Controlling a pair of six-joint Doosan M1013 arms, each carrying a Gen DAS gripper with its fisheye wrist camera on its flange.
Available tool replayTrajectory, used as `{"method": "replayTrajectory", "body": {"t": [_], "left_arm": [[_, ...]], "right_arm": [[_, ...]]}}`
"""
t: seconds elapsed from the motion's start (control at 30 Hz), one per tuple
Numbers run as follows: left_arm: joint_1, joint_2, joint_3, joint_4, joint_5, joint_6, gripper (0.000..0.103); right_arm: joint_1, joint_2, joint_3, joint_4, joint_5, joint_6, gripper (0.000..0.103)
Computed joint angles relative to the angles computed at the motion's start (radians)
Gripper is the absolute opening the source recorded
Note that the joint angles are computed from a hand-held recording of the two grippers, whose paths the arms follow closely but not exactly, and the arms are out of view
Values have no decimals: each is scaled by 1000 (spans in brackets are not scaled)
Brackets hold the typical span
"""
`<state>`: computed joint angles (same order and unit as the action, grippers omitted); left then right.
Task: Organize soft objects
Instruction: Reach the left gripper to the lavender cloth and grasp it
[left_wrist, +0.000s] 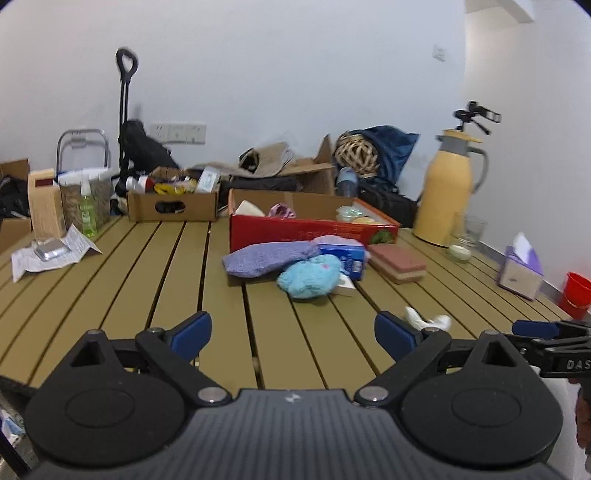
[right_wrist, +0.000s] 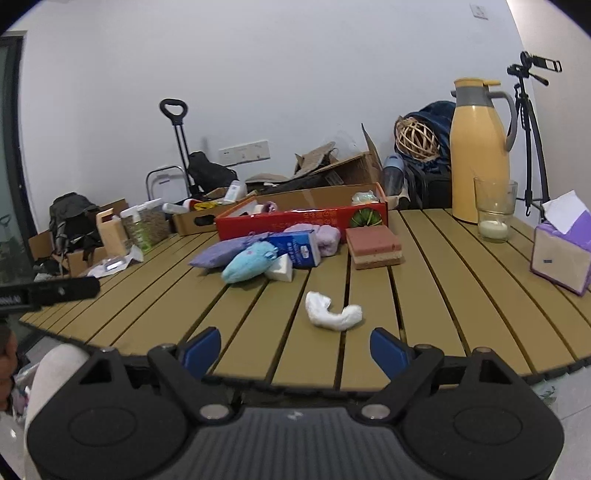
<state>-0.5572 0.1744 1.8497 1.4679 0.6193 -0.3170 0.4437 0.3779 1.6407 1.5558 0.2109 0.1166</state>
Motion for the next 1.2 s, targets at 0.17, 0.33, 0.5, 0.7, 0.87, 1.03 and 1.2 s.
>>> {"method": "replayTrajectory", "body": {"t": [0.17,0.33,0.5,0.7,0.87,1.03,1.2], "left_arm": [[110,70,-93,-124,-87,78,87],[200,143,-188,-202,-151,122,71],[265,204,-256,-346,-228,222,71],[303,235,-258,-530,-335,356,47],[315,236,-251,-556,-392,366,13],[298,222,-238,-312,-366,139,8],[246,154,-185,-29,-309,-120,8]], "right_arm": [[-7,87,-140,-234,76,257,74],[2,222,-361,-355,203,448,68],[32,375,-616,-532,276,700,60],[64,501,-824,-842,326,1044,49],[71,514,-828,-906,283,1081,22],[77,499,-801,-877,218,967,6],[74,420,-691,-594,175,630,4]]}}
